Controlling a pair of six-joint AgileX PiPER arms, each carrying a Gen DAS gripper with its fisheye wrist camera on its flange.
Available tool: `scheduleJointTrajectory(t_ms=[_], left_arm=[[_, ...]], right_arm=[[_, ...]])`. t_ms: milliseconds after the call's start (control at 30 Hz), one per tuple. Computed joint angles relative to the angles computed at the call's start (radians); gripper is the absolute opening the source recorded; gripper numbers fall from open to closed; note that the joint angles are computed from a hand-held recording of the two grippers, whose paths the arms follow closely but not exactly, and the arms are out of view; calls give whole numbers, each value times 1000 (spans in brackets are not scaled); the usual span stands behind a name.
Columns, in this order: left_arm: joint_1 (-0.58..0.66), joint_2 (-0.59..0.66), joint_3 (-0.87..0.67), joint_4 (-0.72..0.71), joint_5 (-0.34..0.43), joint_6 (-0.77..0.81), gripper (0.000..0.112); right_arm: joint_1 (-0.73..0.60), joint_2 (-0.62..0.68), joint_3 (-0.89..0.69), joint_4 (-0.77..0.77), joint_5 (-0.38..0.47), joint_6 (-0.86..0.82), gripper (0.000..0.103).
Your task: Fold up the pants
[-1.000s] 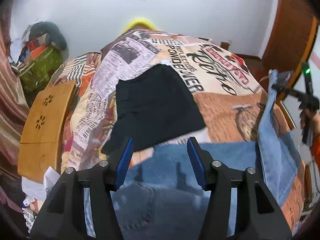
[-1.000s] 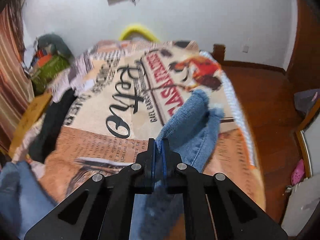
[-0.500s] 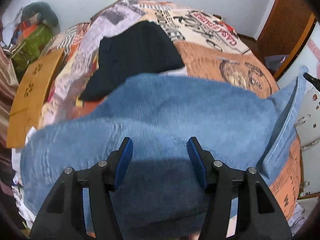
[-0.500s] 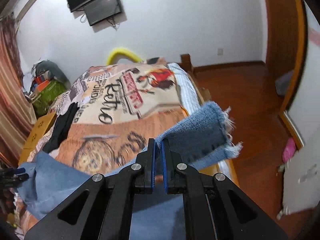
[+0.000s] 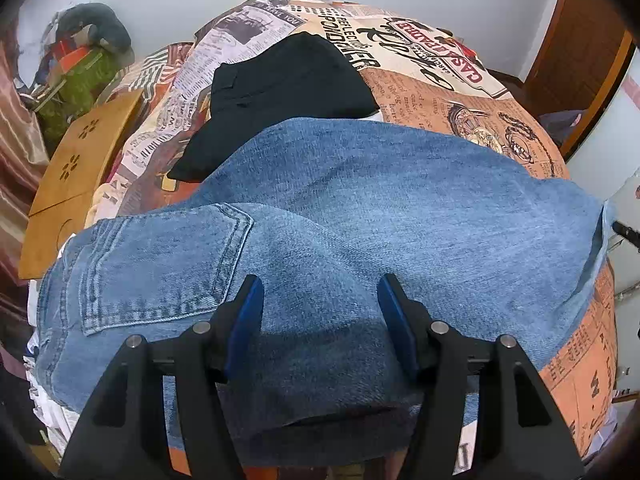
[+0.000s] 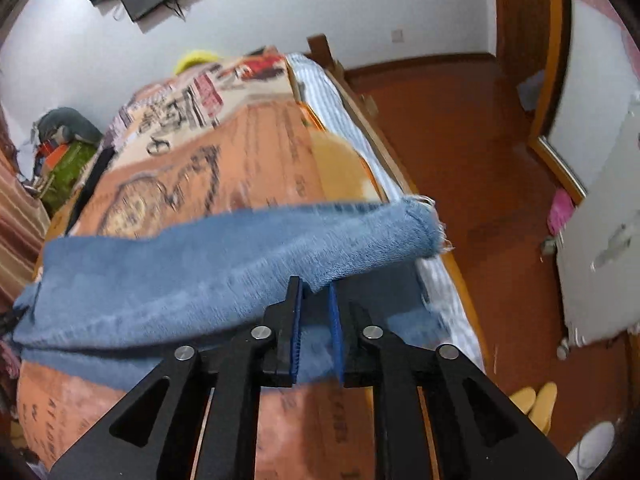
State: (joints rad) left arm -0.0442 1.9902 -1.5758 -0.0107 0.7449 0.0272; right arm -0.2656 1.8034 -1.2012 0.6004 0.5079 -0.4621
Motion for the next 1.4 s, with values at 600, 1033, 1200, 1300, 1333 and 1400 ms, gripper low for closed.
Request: scheduleJointTrajectory(t_ms=[600, 1033, 1200, 1300, 1333, 1400], left_arm=[[-175, 144, -332, 29, 135, -26, 60], [-244, 180, -264, 10, 90, -61, 60], [-242, 153, -238, 1, 73, -69, 60], [-235, 85, -172, 16, 18, -85, 60], [-229, 50, -143, 35, -7, -97, 60], [-209, -14, -96, 59, -44, -107, 60]], right_arm=[[84, 101, -185, -118, -12, 67, 37], [29, 96, -82, -99, 75, -54, 37], [-35, 55, -27, -61, 107, -74, 42], [19, 16, -37, -224, 86, 69, 42], [38, 9, -48, -258, 80, 101, 42], [75, -29, -66, -278, 82, 115, 42]])
